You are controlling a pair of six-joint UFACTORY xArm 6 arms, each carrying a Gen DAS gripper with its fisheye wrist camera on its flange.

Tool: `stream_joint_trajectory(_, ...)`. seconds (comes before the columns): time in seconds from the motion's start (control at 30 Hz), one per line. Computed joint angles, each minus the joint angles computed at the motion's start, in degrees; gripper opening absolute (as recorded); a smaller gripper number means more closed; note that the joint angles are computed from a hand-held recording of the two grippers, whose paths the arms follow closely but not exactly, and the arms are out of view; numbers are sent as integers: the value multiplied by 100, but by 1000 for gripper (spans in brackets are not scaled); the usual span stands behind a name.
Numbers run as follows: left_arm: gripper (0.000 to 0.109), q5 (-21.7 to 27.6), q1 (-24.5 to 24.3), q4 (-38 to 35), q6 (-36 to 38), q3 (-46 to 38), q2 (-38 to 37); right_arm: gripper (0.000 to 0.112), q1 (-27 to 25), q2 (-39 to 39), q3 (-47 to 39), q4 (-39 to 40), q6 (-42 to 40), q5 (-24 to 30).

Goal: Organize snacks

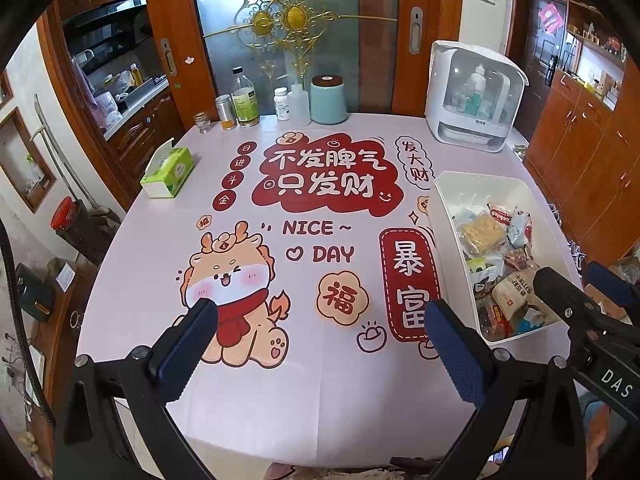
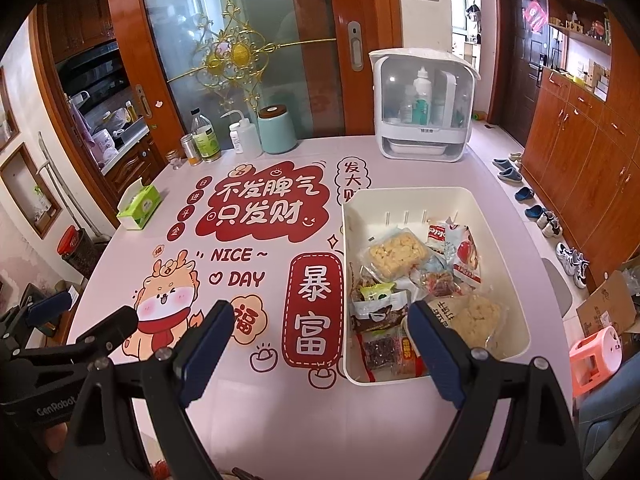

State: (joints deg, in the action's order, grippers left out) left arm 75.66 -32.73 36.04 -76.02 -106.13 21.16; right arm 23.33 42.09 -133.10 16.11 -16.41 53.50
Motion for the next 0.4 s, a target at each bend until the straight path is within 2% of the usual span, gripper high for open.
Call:
stream_joint_trajectory(0.13,102,10,-34,-1,-12,22,-20,89,-6,-63,95,6,2,-17)
stream_joint_trajectory(0.2,102,18,-54,4,-31,31,-25,89,-18,-260,407,42,-42,-131)
stream_joint_trajectory(0.4,102,-3,-130,-19,-71,132,-78,89,-30,-276,439,62,-82,-138)
